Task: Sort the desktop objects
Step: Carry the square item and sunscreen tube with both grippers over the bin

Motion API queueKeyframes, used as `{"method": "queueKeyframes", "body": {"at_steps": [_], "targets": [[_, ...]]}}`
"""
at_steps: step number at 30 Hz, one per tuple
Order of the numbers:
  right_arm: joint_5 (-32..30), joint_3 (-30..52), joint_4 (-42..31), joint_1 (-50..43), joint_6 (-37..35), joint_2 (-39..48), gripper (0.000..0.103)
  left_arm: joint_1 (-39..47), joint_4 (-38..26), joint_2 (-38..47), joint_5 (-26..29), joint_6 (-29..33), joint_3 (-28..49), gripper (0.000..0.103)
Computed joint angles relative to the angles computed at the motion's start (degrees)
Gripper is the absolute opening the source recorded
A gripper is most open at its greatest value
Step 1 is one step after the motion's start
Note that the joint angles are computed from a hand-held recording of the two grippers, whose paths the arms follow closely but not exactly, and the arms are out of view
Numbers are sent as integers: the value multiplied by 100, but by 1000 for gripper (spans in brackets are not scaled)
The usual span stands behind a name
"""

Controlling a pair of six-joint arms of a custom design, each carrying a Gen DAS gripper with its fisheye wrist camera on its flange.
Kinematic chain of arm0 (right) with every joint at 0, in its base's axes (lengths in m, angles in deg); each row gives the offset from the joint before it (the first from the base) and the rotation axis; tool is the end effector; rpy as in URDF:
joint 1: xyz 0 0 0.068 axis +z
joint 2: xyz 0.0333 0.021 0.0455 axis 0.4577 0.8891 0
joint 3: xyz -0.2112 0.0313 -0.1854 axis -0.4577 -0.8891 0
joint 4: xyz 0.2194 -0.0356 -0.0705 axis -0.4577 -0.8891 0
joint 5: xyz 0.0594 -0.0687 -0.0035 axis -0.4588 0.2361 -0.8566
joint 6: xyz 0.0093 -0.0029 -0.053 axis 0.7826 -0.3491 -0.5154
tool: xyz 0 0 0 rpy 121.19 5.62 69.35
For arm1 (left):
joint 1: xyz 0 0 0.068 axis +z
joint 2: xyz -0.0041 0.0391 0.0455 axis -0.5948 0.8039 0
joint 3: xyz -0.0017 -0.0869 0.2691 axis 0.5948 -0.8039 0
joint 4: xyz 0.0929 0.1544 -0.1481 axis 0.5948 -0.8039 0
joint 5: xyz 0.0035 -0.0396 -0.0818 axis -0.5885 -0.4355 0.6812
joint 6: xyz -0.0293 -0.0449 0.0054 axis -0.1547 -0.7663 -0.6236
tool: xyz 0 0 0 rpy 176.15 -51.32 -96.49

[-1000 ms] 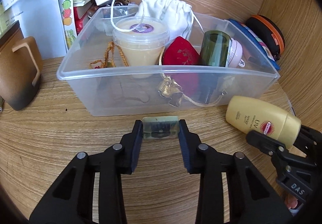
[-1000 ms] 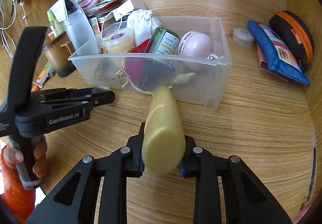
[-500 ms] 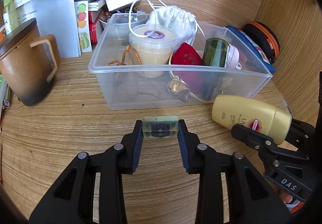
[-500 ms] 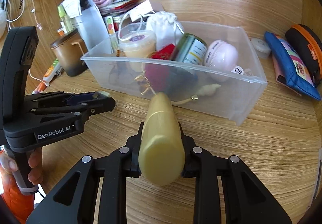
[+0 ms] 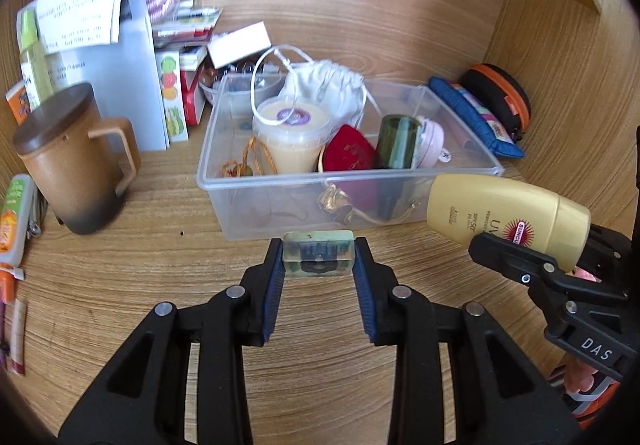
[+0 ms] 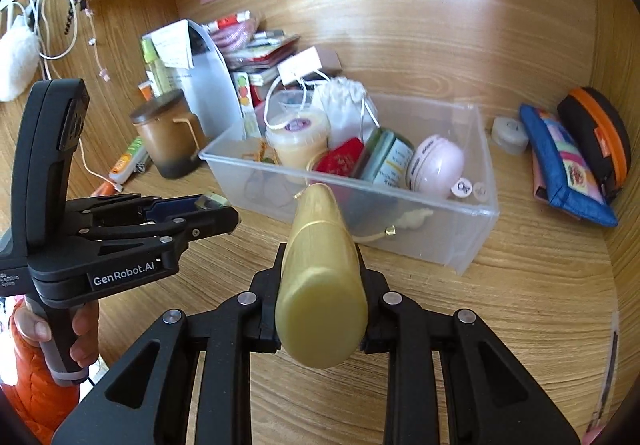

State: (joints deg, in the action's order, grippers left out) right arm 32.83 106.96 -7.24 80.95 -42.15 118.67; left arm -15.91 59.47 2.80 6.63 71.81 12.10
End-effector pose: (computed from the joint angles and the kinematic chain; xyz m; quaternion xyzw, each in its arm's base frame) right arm 0.1413 0.1621 0.1876 -0.0231 0.9115 0.0729 0.4040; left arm 0.2070 0.0542 0.1739 0.2223 0.8967 -0.1710 0.3424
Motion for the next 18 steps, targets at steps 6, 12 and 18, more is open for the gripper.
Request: {"method": "queueKeyframes", "body": {"at_steps": [6, 12, 18], "targets": [[282, 226, -478, 205, -86, -354, 23, 110, -260, -393, 104, 78, 68, 33], [558, 438, -843, 327, -177, -565, 23, 23, -332, -654, 26, 44, 165, 33], [575, 506, -949, 168, -307, -750, 23, -121, -341, -726, 24, -52, 299, 33]]}}
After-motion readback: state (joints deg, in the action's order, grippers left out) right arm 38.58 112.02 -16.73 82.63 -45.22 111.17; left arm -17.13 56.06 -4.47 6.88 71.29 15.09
